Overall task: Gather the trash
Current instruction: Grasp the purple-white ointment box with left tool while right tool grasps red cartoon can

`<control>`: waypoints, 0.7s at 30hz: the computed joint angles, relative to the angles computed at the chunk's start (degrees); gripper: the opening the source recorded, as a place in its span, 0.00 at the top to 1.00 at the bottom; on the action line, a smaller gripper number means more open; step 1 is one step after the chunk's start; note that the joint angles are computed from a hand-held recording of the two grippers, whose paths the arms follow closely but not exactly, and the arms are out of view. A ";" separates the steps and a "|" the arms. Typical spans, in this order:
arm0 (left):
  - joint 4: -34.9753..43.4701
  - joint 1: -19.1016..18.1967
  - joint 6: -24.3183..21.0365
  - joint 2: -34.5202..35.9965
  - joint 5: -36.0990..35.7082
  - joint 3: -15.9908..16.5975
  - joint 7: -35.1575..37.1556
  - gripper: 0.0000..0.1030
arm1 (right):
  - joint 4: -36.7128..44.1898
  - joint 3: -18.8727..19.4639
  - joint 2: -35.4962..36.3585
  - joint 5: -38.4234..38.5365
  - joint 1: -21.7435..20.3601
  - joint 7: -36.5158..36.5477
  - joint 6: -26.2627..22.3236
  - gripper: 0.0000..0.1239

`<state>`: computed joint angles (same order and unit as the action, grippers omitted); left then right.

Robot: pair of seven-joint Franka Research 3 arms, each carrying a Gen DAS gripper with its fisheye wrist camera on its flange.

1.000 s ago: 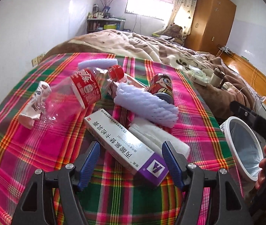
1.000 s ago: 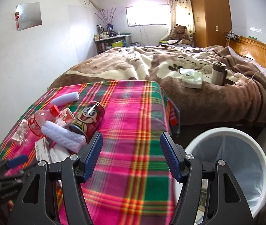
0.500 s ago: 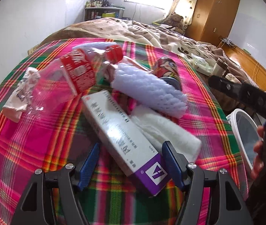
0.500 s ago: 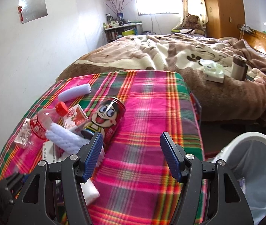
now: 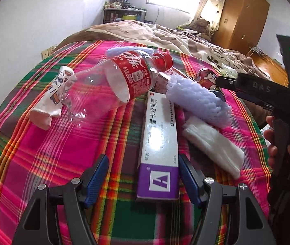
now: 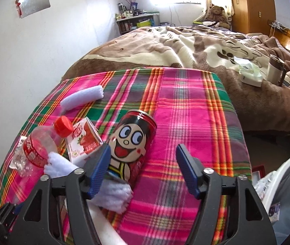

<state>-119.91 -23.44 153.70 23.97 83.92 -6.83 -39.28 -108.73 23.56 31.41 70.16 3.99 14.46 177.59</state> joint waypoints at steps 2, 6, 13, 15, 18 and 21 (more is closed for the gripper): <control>0.57 0.14 -0.02 0.23 -0.05 0.11 1.19 0.34 | 0.67 -2.17 0.28 -3.04 1.89 3.89 -1.39 0.43; 2.14 0.87 0.89 1.46 -1.86 0.50 4.93 0.34 | 1.56 -4.18 1.02 -8.57 3.87 9.90 -2.58 0.43; 3.86 0.77 1.51 2.74 -2.78 1.75 7.36 0.34 | 3.64 -7.20 3.26 -18.69 6.28 22.25 -4.72 0.43; 4.17 0.72 1.51 2.93 -3.38 1.97 8.17 0.34 | 3.81 -7.07 3.58 -20.58 5.98 24.36 -4.95 0.43; 4.88 0.84 2.11 3.53 -3.78 2.43 8.93 0.34 | 3.77 -6.39 3.82 -22.92 5.09 26.53 -5.02 0.43; 4.78 0.69 3.21 3.36 -2.56 3.11 7.38 0.45 | 3.04 -6.57 3.65 -25.90 5.49 28.27 -3.42 0.43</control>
<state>-115.13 -22.76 156.91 27.33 81.35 -3.72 -31.90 -105.69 16.99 35.06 44.26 9.48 42.73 174.18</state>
